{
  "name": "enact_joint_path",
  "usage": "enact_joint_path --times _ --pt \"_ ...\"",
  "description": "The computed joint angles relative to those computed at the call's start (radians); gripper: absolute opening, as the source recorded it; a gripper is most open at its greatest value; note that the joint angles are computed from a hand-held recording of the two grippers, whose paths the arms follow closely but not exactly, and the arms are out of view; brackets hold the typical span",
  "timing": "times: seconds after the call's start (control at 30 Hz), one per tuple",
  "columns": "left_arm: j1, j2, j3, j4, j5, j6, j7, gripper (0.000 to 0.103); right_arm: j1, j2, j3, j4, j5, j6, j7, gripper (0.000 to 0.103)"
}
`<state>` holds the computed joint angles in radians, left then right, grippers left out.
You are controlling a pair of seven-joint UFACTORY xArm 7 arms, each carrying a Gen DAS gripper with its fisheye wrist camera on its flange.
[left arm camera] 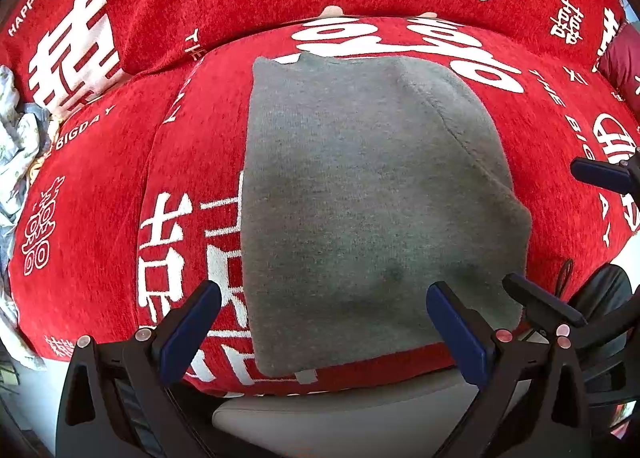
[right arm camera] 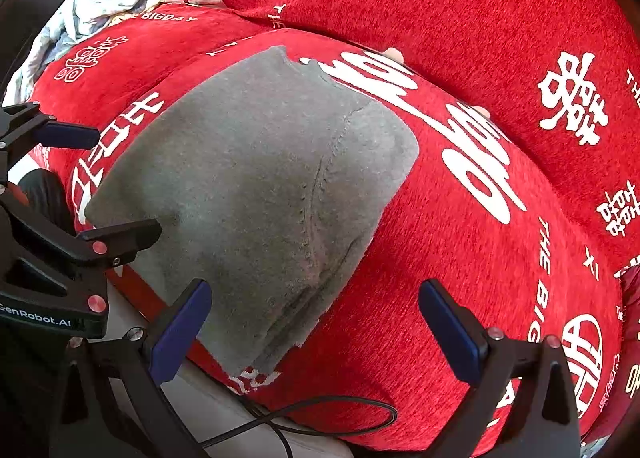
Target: Fold small clothes
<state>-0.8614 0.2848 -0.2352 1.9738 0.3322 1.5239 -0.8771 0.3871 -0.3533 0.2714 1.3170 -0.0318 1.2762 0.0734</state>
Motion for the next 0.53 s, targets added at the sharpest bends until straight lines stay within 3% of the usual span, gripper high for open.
enact_joint_path --times 0.53 --pt "-0.006 0.018 -0.001 0.023 -0.006 0.014 0.021 0.103 0.000 -0.016 -0.006 -0.022 0.012 -0.006 0.004 0.103"
